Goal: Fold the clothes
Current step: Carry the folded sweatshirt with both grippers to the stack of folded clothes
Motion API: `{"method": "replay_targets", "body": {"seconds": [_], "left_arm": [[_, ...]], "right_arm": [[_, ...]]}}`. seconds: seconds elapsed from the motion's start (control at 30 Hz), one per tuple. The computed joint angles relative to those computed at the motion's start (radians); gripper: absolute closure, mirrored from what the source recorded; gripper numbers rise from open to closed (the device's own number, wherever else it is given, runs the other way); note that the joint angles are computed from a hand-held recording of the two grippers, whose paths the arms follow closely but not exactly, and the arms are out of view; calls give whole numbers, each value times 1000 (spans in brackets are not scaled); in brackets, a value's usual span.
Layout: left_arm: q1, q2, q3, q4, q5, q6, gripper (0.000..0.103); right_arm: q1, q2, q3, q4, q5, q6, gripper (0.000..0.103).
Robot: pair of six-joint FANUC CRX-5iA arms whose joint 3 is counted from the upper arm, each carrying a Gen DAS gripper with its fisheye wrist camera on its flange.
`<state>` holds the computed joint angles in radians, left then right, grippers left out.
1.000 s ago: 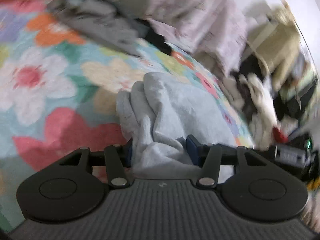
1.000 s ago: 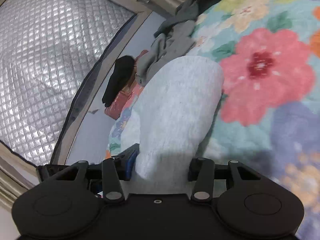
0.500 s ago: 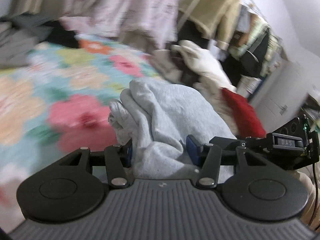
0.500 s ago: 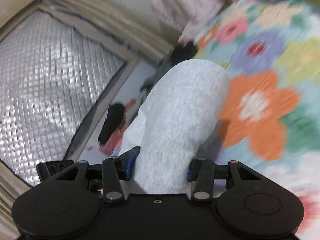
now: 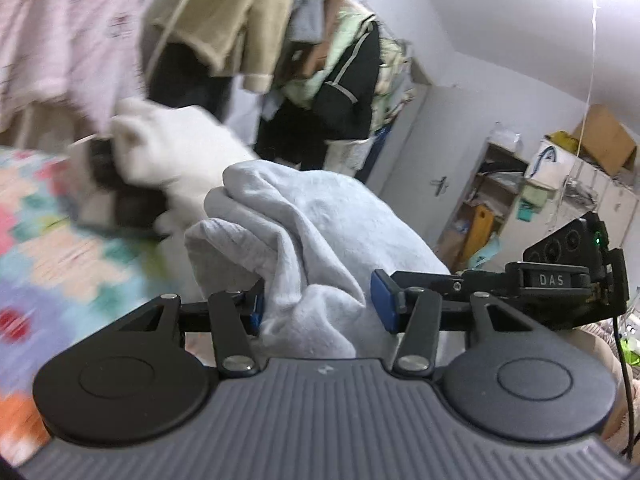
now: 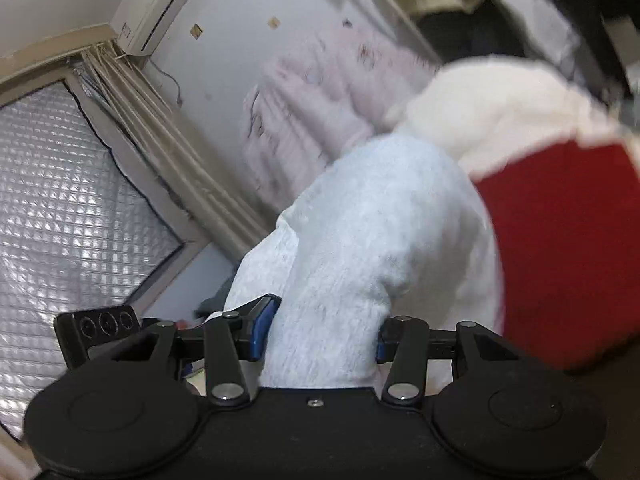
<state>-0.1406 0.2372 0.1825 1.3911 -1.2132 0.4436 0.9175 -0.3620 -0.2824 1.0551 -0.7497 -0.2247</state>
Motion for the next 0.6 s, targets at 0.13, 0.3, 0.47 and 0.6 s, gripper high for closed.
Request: {"method": "replay_targets", "body": {"seconds": [0.13, 0.3, 0.47, 0.6], "left_arm": [[-108, 64, 64, 54, 120, 19, 55], [-157, 151, 164, 64, 160, 77, 55], [-147, 131, 137, 122, 193, 28, 55], [-148, 113, 141, 200, 256, -59, 55]], "right_arm": [[-122, -37, 25, -118, 53, 181, 51], [-234, 0, 144, -326, 52, 447, 52], [-269, 57, 244, -450, 88, 635, 52], [-295, 99, 298, -486, 200, 798, 52]]}}
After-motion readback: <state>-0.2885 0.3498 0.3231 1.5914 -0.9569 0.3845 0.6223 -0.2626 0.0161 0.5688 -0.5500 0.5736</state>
